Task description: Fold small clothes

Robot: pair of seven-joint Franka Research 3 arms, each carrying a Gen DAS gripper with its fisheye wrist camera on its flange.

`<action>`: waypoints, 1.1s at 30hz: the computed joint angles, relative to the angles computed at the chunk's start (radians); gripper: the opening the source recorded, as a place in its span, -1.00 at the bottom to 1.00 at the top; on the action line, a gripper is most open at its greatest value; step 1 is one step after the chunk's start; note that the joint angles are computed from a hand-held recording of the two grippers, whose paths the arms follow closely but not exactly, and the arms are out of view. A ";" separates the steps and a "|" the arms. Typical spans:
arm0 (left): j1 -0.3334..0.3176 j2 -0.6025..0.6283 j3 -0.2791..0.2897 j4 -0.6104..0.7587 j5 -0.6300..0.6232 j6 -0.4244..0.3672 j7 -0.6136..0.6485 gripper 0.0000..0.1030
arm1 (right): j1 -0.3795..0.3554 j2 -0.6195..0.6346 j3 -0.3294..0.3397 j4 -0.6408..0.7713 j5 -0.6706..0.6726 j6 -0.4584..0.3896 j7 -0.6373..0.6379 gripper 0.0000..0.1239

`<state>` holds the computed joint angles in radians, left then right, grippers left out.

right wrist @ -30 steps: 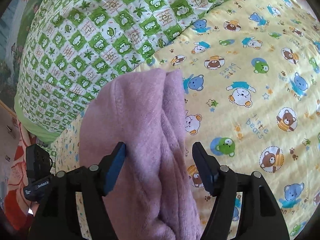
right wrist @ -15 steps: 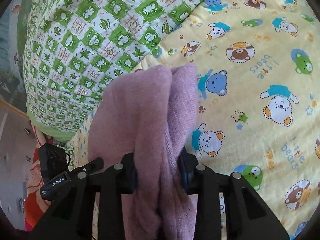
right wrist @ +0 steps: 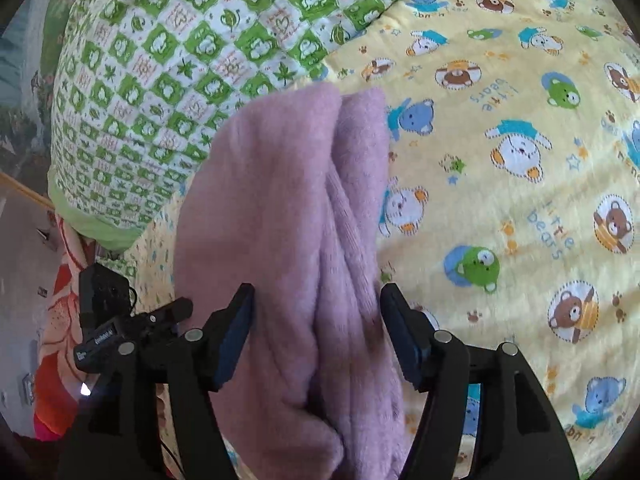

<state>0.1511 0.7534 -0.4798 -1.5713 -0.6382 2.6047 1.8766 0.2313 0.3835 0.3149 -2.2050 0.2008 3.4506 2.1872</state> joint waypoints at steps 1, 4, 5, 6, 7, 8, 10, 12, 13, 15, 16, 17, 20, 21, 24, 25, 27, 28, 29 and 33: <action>0.001 0.007 -0.004 0.001 -0.005 -0.001 -0.001 0.65 | 0.016 0.003 -0.016 0.000 0.006 -0.018 -0.010 0.05; -0.012 0.028 -0.004 0.023 0.005 -0.009 -0.006 0.64 | -0.060 0.043 0.051 -0.012 -0.041 0.058 0.021 0.05; -0.018 0.041 -0.008 0.043 0.012 -0.020 -0.001 0.61 | -0.070 0.050 0.057 -0.012 -0.057 0.074 0.035 0.05; -0.029 0.047 -0.002 0.055 0.024 -0.023 -0.008 0.58 | -0.071 0.065 0.055 -0.001 -0.069 0.092 0.047 0.05; -0.038 0.048 0.004 0.059 0.033 -0.017 -0.015 0.52 | -0.075 0.080 0.055 0.010 -0.084 0.105 0.061 0.05; -0.048 0.048 0.009 0.059 0.042 -0.002 -0.021 0.46 | -0.083 0.091 0.061 0.019 -0.104 0.113 0.075 -0.03; -0.037 0.050 -0.006 0.054 0.037 0.013 -0.014 0.18 | -0.113 0.121 0.085 0.050 -0.161 0.107 0.107 -0.18; 0.001 0.036 -0.047 0.020 0.003 0.036 0.029 0.04 | -0.113 0.120 0.086 0.051 -0.173 0.111 0.124 -0.35; 0.010 0.030 -0.056 0.009 -0.007 0.042 0.043 -0.01 | -0.112 0.113 0.086 0.045 -0.175 0.121 0.136 -0.37; 0.031 0.008 -0.076 -0.021 -0.034 0.057 0.073 -0.07 | -0.093 0.093 0.073 0.030 -0.173 0.136 0.147 -0.42; 0.048 -0.010 -0.094 -0.045 -0.057 0.070 0.098 -0.09 | -0.070 0.077 0.058 0.022 -0.161 0.143 0.147 -0.43; 0.063 -0.026 -0.107 -0.064 -0.079 0.078 0.121 -0.10 | -0.053 0.066 0.047 0.017 -0.154 0.148 0.148 -0.43; 0.104 -0.091 -0.138 -0.131 -0.157 0.105 0.194 -0.11 | 0.015 0.032 0.007 0.003 -0.109 0.174 0.144 -0.45; 0.117 -0.118 -0.141 -0.155 -0.184 0.111 0.221 -0.11 | 0.039 0.025 -0.005 0.005 -0.094 0.180 0.139 -0.45; 0.154 -0.201 -0.144 -0.228 -0.280 0.113 0.299 -0.11 | 0.095 0.014 -0.024 0.022 -0.068 0.186 0.123 -0.45; 0.164 -0.223 -0.142 -0.250 -0.307 0.110 0.325 -0.11 | 0.112 0.014 -0.029 0.029 -0.060 0.186 0.115 -0.45; 0.195 -0.295 -0.137 -0.315 -0.374 0.105 0.381 -0.11 | 0.143 0.022 -0.033 0.054 -0.051 0.184 0.098 -0.45; 0.207 -0.327 -0.131 -0.342 -0.404 0.102 0.404 -0.11 | 0.157 0.029 -0.034 0.067 -0.047 0.184 0.088 -0.45; 0.219 -0.363 -0.126 -0.374 -0.438 0.100 0.432 -0.11 | 0.174 0.037 -0.038 0.085 -0.038 0.179 0.075 -0.45; 0.249 -0.484 -0.084 -0.480 -0.549 0.084 0.520 -0.11 | 0.207 0.090 -0.021 0.170 -0.055 0.163 0.033 -0.45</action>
